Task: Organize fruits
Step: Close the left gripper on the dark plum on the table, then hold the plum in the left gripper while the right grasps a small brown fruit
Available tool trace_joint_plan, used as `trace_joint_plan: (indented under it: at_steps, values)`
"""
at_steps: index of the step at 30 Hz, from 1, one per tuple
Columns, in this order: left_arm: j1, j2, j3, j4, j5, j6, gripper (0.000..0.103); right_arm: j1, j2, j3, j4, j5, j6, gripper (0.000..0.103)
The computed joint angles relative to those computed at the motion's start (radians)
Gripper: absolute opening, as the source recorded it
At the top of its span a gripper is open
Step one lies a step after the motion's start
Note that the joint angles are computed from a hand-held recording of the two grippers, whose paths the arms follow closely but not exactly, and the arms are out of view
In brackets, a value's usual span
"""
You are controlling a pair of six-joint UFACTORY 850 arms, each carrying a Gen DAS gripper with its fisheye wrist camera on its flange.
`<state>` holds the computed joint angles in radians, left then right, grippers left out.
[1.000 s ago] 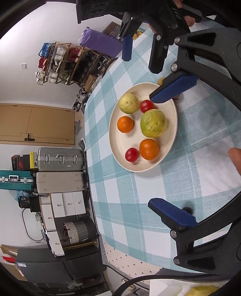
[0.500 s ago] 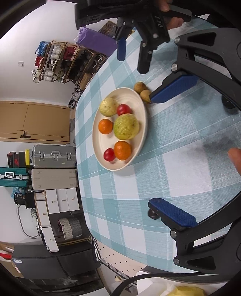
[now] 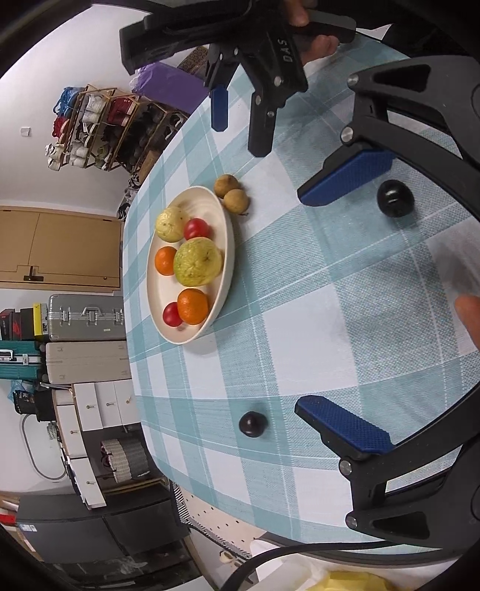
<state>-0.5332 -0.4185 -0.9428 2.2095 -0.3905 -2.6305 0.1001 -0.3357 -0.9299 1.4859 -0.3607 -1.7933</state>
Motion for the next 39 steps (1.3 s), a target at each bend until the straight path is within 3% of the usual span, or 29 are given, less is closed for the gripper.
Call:
trace_joint_plan:
  at_steps: [7, 11, 15, 18, 20, 21, 23, 30, 34, 39]
  values:
    - [-0.014, 0.011, 0.025, 0.11, 0.028, -0.084, 0.102, -0.011, 0.002, 0.005, -0.049, -0.038, 0.054, 0.103]
    - [-0.028, 0.006, 0.024, 0.094, 0.043, -0.047, 0.102, -0.017, 0.01, 0.017, -0.062, -0.054, 0.07, 0.103]
    - [-0.028, 0.009, 0.034, 0.189, 0.064, -0.132, 0.101, -0.018, 0.016, 0.027, -0.073, -0.056, 0.07, 0.103]
    - [-0.025, 0.008, 0.036, 0.287, 0.1, -0.201, 0.091, -0.017, 0.016, 0.029, -0.077, -0.053, 0.073, 0.103]
    - [-0.023, 0.001, 0.03, 0.355, 0.134, -0.249, 0.069, -0.018, 0.014, 0.027, -0.082, -0.06, 0.08, 0.103]
    - [-0.022, -0.006, 0.024, 0.389, 0.156, -0.272, 0.066, -0.019, 0.013, 0.027, -0.082, -0.065, 0.08, 0.103]
    - [-0.024, -0.01, 0.026, 0.479, 0.163, -0.349, 0.06, -0.018, 0.012, 0.026, -0.085, -0.064, 0.086, 0.103]
    - [-0.038, -0.011, 0.031, 0.572, 0.163, -0.389, 0.058, -0.018, 0.011, 0.024, -0.091, -0.064, 0.094, 0.103]
    - [-0.043, -0.016, 0.025, 0.579, 0.178, -0.373, 0.038, -0.018, 0.011, 0.024, -0.09, -0.064, 0.095, 0.103]
    - [-0.041, -0.014, 0.031, 0.68, 0.182, -0.456, 0.026, -0.019, 0.01, 0.021, -0.091, -0.065, 0.095, 0.103]
